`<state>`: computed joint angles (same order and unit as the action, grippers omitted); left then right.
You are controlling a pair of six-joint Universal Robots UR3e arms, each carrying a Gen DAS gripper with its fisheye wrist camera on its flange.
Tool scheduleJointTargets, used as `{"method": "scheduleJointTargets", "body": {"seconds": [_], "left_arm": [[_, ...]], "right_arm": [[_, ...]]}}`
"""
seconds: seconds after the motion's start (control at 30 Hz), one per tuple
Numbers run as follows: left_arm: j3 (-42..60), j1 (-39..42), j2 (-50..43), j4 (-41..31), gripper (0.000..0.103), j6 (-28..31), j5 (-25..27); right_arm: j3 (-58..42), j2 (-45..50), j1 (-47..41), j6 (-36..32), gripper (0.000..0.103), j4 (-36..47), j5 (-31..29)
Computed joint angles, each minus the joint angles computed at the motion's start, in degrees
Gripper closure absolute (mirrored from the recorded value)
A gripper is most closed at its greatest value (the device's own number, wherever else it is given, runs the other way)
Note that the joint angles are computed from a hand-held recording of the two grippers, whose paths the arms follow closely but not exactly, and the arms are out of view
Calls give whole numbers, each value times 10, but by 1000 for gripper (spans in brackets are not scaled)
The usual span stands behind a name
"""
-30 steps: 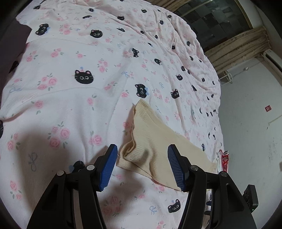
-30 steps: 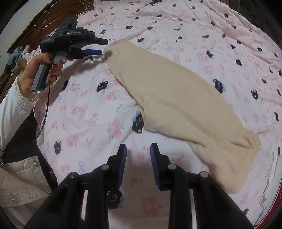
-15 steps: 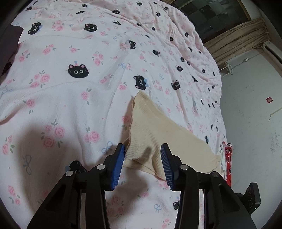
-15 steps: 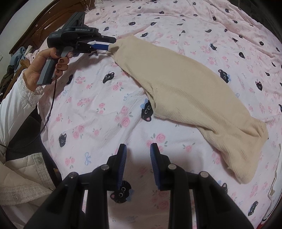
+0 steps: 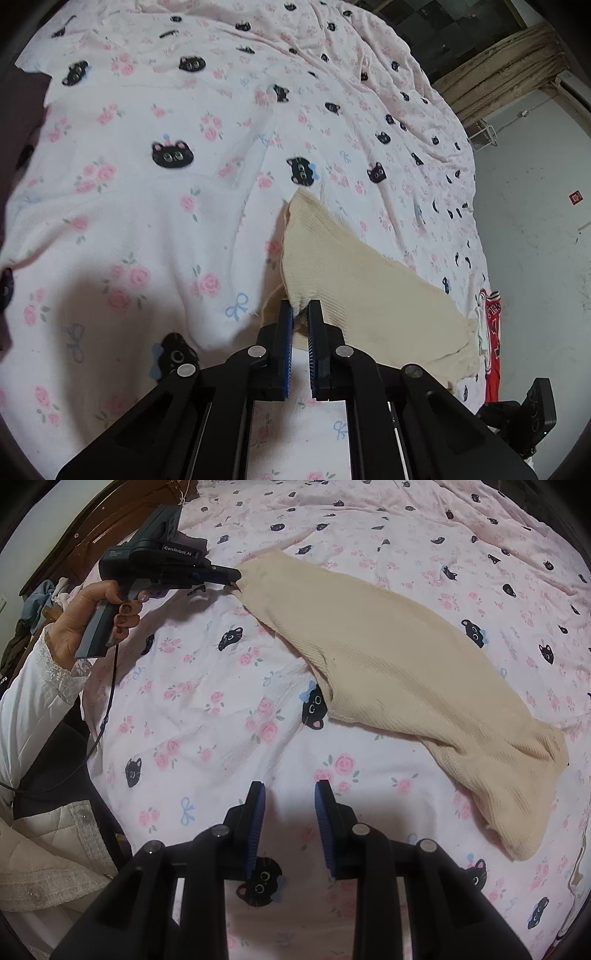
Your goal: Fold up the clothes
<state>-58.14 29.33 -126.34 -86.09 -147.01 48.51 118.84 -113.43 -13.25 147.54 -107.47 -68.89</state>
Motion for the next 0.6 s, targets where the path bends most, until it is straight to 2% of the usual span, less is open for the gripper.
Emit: {"method": "scheduleJointTargets", "body": {"seconds": [0.17,0.4,0.6], "left_arm": [[3,3,17,8,97,-3,11],[20,-25,-14,24,97,-28,94],[14,2,-5,36,93,-68,85]], "right_arm": [[0,-2,-2,0,74,1,1],[3,-3,-7,6,74,-1,1],[9,-39,-50,1,74,25,15]]}}
